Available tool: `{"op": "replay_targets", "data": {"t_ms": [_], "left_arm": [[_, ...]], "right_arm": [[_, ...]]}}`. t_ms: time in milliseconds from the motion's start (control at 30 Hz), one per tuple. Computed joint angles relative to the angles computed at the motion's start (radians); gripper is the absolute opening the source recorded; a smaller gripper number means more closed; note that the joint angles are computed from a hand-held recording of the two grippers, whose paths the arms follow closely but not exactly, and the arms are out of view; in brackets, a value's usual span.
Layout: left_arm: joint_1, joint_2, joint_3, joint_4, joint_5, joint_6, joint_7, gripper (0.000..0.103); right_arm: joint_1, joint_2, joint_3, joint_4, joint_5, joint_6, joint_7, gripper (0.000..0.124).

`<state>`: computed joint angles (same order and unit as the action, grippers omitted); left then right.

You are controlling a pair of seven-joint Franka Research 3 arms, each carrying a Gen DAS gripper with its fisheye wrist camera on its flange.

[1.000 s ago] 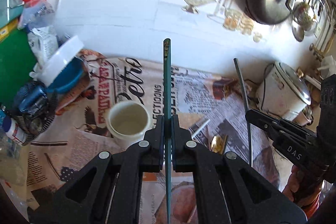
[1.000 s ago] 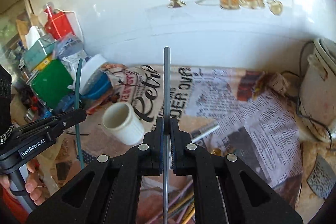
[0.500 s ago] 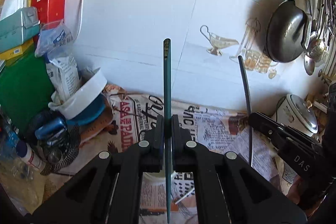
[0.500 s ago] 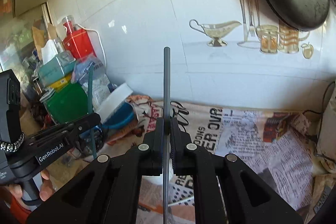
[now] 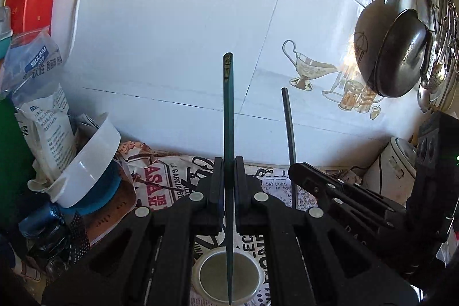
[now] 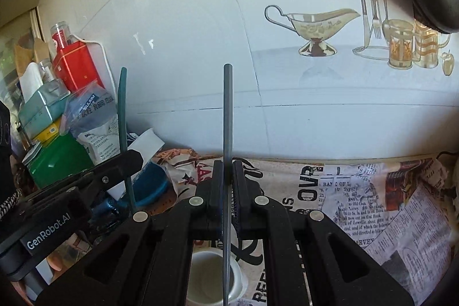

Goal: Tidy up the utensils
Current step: 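Lift both straws upright and carry them over the white cup, then lower both straws into the white cup and open both tools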

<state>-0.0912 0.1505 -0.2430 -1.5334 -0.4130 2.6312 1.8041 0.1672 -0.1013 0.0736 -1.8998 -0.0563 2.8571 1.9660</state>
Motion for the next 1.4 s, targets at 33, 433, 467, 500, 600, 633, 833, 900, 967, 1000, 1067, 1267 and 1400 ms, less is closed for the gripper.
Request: {"op": "replay_targets", "data": {"t_ms": [33, 433, 467, 500, 600, 633, 833, 900, 967, 1000, 1067, 1267, 1400], "left_arm": [[0.001, 0.017, -0.001, 0.013, -0.004, -0.001, 0.006, 0.004], [0.044, 0.088, -0.033, 0.028, -0.063, -0.014, 0.073, 0.004], [0.046, 0.09, -0.034, 0.025, -0.065, -0.02, 0.075, 0.004], [0.046, 0.091, -0.034, 0.022, -0.063, -0.026, 0.074, 0.004], [0.044, 0.091, -0.029, 0.009, -0.044, -0.047, 0.059, 0.004], [0.044, 0.089, -0.028, 0.006, -0.043, -0.057, 0.056, 0.004], [0.031, 0.052, -0.012, -0.046, 0.006, -0.104, 0.038, 0.004], [0.024, 0.043, -0.004, -0.055, 0.03, -0.127, 0.021, 0.004], [0.018, 0.034, 0.004, -0.063, 0.055, -0.145, 0.001, 0.004], [0.016, 0.031, 0.007, -0.066, 0.062, -0.152, -0.008, 0.004], [0.013, 0.022, 0.013, -0.071, 0.075, -0.164, -0.028, 0.005], [0.004, -0.001, 0.027, -0.081, 0.127, -0.204, -0.079, 0.005], [-0.001, -0.037, 0.035, -0.109, 0.152, -0.209, -0.095, 0.005]], "right_arm": [[-0.005, 0.014, 0.004, 0.008, -0.015, 0.006, 0.025, 0.005], [0.033, 0.102, -0.026, 0.046, -0.142, 0.042, 0.185, 0.005], [0.035, 0.103, -0.029, 0.04, -0.153, 0.046, 0.195, 0.005], [0.038, 0.1, -0.031, 0.031, -0.165, 0.049, 0.204, 0.005], [0.043, 0.093, -0.031, 0.009, -0.15, 0.04, 0.189, 0.005], [0.044, 0.085, -0.03, -0.002, -0.136, 0.031, 0.175, 0.005], [0.043, 0.037, -0.018, -0.059, -0.075, -0.013, 0.099, 0.005], [0.043, 0.023, -0.015, -0.073, -0.036, -0.033, 0.063, 0.005], [0.042, 0.01, -0.01, -0.088, -0.01, -0.049, 0.041, 0.005], [0.044, 0.002, -0.009, -0.095, 0.01, -0.06, 0.023, 0.005], [0.045, -0.01, -0.008, -0.107, 0.042, -0.075, -0.009, 0.005], [0.047, -0.034, -0.003, -0.108, 0.099, -0.138, -0.085, 0.005], [0.046, -0.06, 0.001, -0.112, 0.113, -0.174, -0.118, 0.006]]}}
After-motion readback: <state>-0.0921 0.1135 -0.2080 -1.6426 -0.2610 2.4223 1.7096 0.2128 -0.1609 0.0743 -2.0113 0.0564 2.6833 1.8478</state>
